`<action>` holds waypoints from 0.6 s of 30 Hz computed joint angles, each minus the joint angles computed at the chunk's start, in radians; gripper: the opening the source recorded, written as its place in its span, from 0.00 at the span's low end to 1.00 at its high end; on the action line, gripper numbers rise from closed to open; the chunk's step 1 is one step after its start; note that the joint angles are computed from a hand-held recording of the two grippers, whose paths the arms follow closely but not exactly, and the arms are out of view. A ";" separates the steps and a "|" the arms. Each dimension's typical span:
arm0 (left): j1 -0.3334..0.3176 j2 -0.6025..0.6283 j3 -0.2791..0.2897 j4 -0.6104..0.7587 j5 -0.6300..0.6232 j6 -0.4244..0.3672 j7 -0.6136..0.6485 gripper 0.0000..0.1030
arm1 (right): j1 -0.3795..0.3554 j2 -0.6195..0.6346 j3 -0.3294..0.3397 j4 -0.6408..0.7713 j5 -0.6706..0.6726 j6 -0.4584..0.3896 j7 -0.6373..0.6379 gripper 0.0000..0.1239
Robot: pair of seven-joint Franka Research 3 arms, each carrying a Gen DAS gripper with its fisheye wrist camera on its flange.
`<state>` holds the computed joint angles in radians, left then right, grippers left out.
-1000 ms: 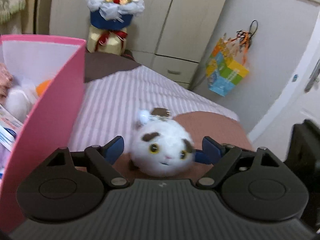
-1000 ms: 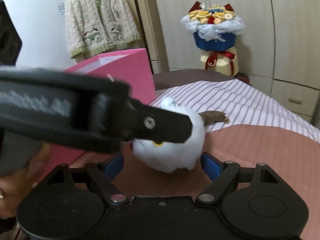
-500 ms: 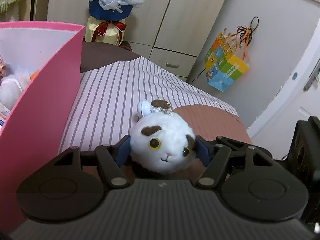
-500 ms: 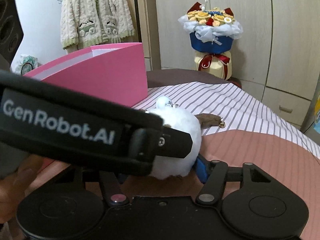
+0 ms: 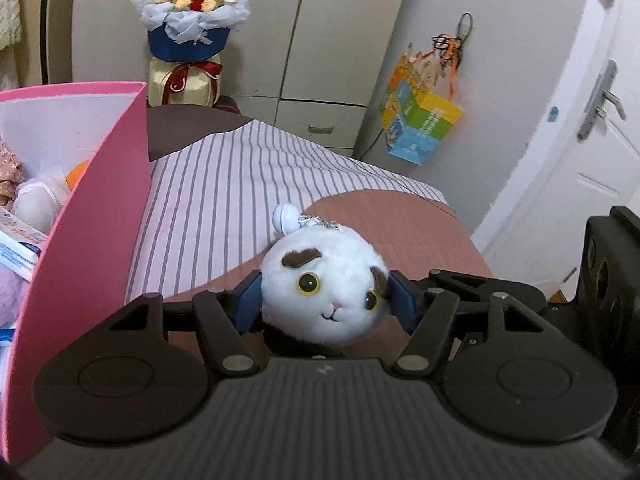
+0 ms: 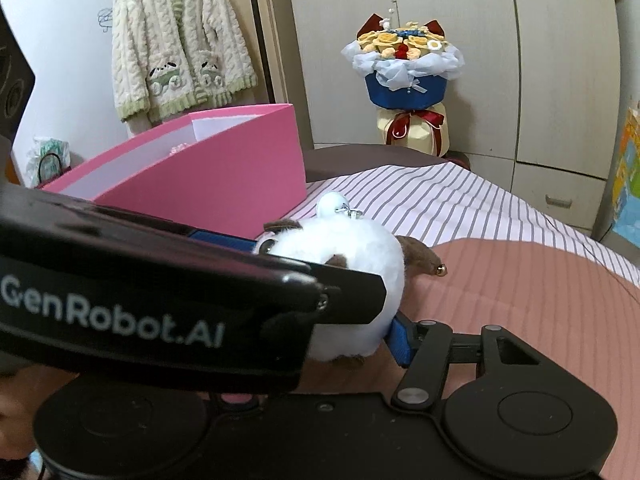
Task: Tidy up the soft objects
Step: 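Close the left tool on the white plush hamster, then lift the plush hamster with the left tool and carry it over the box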
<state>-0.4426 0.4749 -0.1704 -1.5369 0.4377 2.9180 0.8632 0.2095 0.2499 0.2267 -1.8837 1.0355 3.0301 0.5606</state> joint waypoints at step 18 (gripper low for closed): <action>0.071 -0.173 -0.092 -0.254 -0.080 0.090 0.119 0.63 | 0.130 -0.168 -0.070 -0.252 -0.281 0.145 0.335 0.52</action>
